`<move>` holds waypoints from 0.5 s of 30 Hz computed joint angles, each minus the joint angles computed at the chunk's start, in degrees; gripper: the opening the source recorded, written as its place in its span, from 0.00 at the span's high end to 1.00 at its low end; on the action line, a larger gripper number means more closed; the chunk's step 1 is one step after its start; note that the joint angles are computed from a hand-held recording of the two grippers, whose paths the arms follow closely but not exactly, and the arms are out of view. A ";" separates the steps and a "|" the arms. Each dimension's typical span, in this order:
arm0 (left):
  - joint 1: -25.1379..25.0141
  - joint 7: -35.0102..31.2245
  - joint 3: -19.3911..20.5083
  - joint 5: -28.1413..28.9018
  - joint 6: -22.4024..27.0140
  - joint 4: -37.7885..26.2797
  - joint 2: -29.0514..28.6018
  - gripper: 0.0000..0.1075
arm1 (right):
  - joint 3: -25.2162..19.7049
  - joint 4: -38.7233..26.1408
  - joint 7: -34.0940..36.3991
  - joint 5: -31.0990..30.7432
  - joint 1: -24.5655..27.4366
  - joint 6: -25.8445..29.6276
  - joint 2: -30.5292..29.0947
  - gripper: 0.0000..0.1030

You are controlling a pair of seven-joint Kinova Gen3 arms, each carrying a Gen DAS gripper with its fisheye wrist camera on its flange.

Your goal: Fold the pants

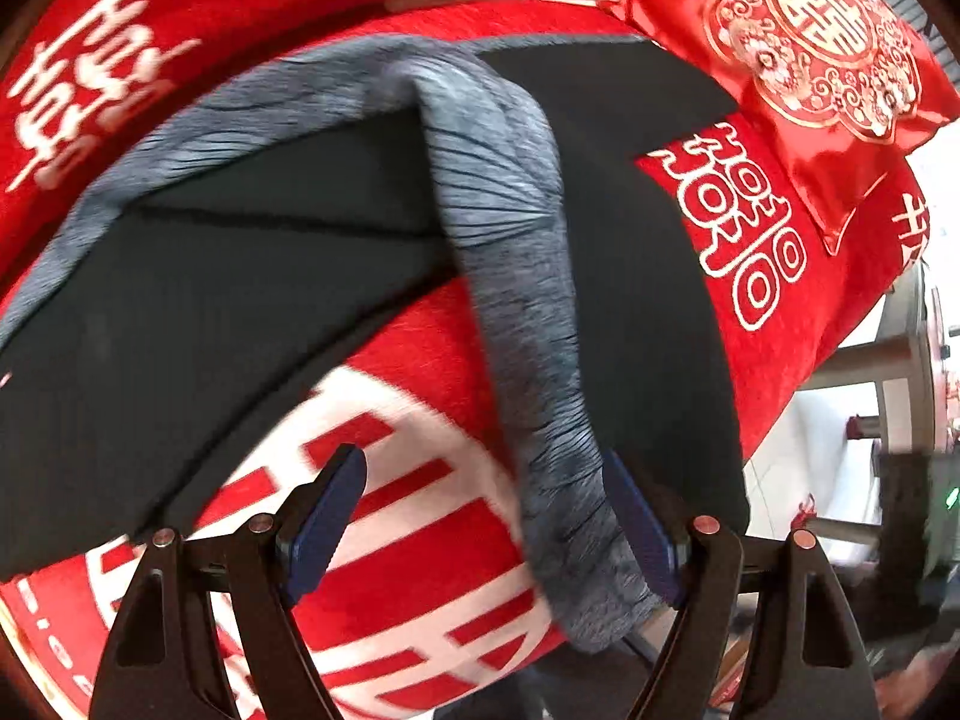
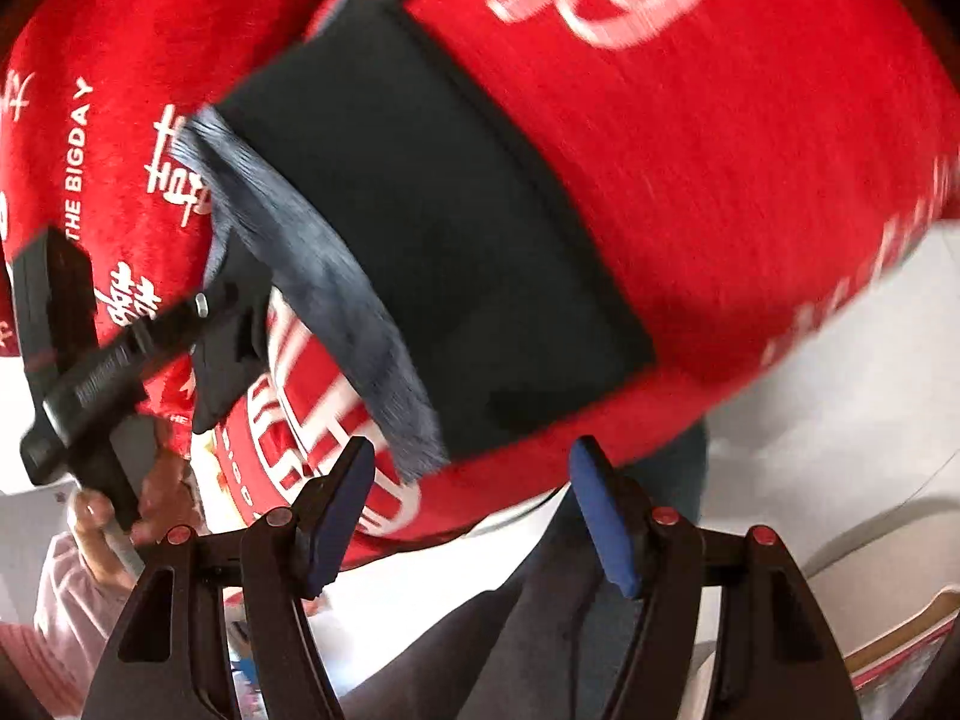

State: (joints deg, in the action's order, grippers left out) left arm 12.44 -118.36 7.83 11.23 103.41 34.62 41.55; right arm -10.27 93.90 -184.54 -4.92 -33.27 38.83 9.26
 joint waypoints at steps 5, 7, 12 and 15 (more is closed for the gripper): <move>0.96 0.19 0.17 -0.02 -0.51 0.03 1.04 0.24 | 1.76 5.35 -10.14 8.52 -4.54 -11.65 -0.29 0.33; 1.09 0.20 0.34 0.07 -1.17 1.08 0.97 0.24 | 2.25 6.95 -11.40 9.43 -4.99 -16.31 0.42 0.40; 0.73 1.63 0.77 1.71 1.53 -0.25 2.56 0.92 | -1.29 6.46 -3.78 2.83 -0.34 -20.38 2.56 0.93; 0.13 3.49 1.98 4.32 3.84 -4.59 3.06 0.94 | 1.31 2.46 0.54 4.19 -1.14 -13.83 0.59 0.93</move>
State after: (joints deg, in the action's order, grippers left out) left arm 12.56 -114.87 9.80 15.56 107.24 30.03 44.62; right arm -8.96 96.36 -184.00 -0.72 -34.40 25.01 9.85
